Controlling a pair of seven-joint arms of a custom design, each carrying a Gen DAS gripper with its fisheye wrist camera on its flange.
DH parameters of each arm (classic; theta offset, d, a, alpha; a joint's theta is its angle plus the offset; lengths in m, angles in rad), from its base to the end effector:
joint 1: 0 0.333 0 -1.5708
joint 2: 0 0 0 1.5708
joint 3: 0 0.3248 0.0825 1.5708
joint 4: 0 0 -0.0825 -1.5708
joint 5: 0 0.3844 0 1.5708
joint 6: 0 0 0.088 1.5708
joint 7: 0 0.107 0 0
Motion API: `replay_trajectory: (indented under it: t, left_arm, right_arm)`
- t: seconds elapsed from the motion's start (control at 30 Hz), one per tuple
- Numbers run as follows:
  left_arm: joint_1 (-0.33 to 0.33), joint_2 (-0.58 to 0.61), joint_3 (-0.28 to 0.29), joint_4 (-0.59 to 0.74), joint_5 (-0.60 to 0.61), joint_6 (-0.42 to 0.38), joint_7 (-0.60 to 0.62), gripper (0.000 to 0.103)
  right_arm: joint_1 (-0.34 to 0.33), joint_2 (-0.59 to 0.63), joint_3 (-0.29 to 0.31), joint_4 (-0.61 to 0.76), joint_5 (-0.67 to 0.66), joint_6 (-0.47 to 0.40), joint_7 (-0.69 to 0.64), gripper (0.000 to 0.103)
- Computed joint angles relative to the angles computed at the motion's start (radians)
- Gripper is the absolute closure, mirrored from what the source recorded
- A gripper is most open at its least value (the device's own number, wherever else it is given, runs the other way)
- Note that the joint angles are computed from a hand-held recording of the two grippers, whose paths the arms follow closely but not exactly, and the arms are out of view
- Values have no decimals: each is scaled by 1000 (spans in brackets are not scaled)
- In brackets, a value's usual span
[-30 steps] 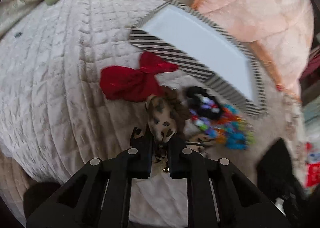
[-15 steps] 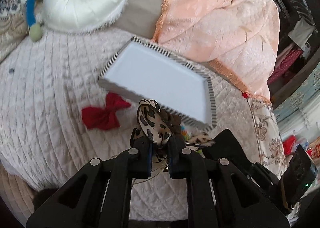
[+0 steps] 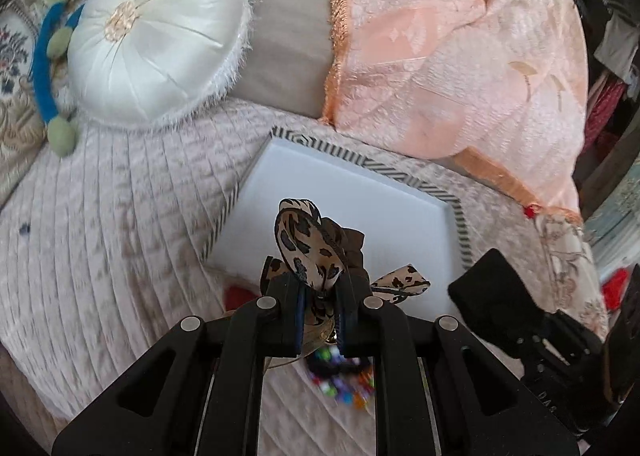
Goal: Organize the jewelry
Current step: 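Carry the pouch into the tray and open the right tool while the left tool releases the leopard bow there, then withdraw both open tools from the tray back over the jewelry pile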
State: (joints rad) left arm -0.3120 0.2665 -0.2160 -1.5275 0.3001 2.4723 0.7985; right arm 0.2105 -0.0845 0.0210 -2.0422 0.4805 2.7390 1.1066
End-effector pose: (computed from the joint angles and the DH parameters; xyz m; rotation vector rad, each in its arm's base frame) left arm 0.6076 -0.3322 0.5955 -2.0039 1.8086 -0.9121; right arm 0.5667 0.1154 0.5769 -1.9137 1.3690 -0.4779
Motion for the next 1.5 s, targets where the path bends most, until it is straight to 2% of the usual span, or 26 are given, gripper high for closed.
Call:
replay_trajectory:
  t: [0.17,0.4,0.63,0.73,0.77,0.8,0.83,0.87,0.9,0.93,1.13,1.2,1.33,1.5]
  left_arm:
    - [-11,118,14,141,16,-58,35,93]
    - [-21,244,29,264,-6,-113,60,93]
    - [-9,314,31,304,-53,-139,69,92]
    - [-5,313,30,292,-66,-148,73,90]
    - [-6,310,33,287,-65,-153,70,86]
    - [-4,303,33,275,-67,-151,68,78]
    - [-3,296,33,264,-69,-148,62,64]
    - [0,286,33,248,-72,-137,54,58]
    - [7,267,30,216,-78,-105,46,51]
    - [11,248,30,187,-80,-78,38,51]
    - [-4,147,41,83,-19,-33,-19,50]
    - [-18,104,46,41,25,-29,-45,50]
    - [-36,17,42,-56,108,-1,-101,50]
    - [-53,-83,25,-164,227,-7,-185,50]
  right_arm:
    - [-19,113,-4,104,-55,-18,51,88]
    - [-47,216,3,185,-20,-43,73,88]
    - [-76,282,7,213,42,-61,132,88]
    - [-75,292,1,213,14,-80,172,88]
    - [-76,294,-2,214,3,-92,187,86]
    - [-76,295,-5,213,-9,-98,204,78]
    - [-77,295,-6,209,-12,-97,214,71]
    - [-87,288,4,200,18,-89,191,69]
    - [-93,279,11,191,40,-78,173,60]
    - [-89,271,9,182,34,-67,177,57]
    - [-74,186,12,112,35,-23,145,57]
    - [-60,142,13,73,17,6,147,56]
    - [-33,62,15,-7,-27,59,165,45]
    - [-4,-36,21,-99,-33,100,173,45]
